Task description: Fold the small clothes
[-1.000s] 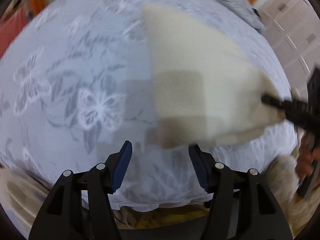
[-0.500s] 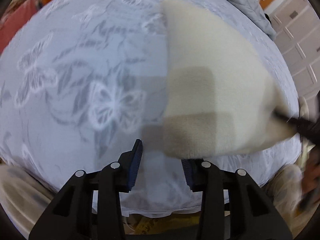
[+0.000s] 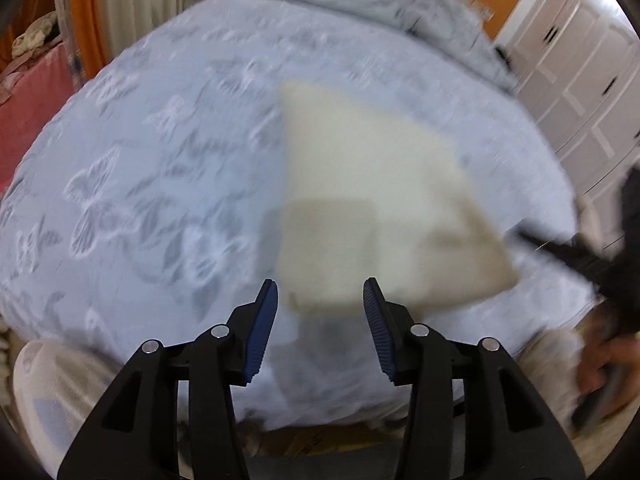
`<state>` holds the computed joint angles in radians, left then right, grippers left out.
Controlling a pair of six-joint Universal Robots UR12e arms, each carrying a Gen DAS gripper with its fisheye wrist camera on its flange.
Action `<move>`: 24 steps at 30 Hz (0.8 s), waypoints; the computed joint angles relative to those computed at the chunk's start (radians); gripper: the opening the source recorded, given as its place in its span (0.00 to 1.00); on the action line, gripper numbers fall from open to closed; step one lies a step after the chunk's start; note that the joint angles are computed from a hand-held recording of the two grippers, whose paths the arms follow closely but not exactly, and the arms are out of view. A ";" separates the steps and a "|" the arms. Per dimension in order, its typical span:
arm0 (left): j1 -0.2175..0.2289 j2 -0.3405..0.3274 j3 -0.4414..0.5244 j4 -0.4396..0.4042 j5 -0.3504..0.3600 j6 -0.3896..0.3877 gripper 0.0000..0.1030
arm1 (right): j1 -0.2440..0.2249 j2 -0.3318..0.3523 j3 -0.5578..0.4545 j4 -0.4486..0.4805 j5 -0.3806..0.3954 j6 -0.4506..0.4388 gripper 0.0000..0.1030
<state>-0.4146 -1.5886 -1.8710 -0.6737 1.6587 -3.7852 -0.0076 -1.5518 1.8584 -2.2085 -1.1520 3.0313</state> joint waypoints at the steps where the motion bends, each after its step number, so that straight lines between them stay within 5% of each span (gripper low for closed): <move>1: 0.001 -0.008 0.008 0.008 -0.004 0.000 0.49 | 0.016 0.022 -0.004 0.026 -0.067 -0.006 0.00; 2: 0.005 -0.023 0.022 -0.011 -0.011 -0.005 0.51 | 0.022 0.046 -0.001 0.053 -0.109 -0.028 0.00; 5: 0.021 -0.078 0.061 -0.145 -0.022 -0.002 0.53 | 0.008 0.039 0.011 0.053 -0.076 0.003 0.00; 8: 0.047 -0.070 0.026 -0.112 -0.072 -0.052 0.57 | -0.002 0.022 -0.015 0.065 -0.026 -0.005 0.00; 11: 0.040 -0.073 0.036 -0.128 -0.047 -0.032 0.58 | 0.002 0.030 -0.049 0.021 0.029 -0.001 0.00; 16: 0.019 -0.089 0.072 -0.174 -0.002 0.007 0.58 | 0.054 0.115 -0.085 0.053 -0.104 -0.046 0.00; 19: 0.005 -0.084 0.086 -0.181 0.036 0.025 0.57 | 0.049 0.078 -0.085 0.043 -0.103 -0.017 0.00; 22: -0.012 -0.079 0.093 -0.173 0.067 0.048 0.60 | 0.051 -0.006 -0.021 -0.078 -0.162 -0.045 0.08; 24: -0.033 -0.081 0.110 -0.178 0.108 0.055 0.76 | 0.045 -0.053 0.018 -0.117 -0.183 -0.039 0.10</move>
<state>-0.4476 -1.6698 -1.7606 -0.8513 1.7667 -3.7306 0.0373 -1.6049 1.8766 -2.3260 -1.3355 2.9923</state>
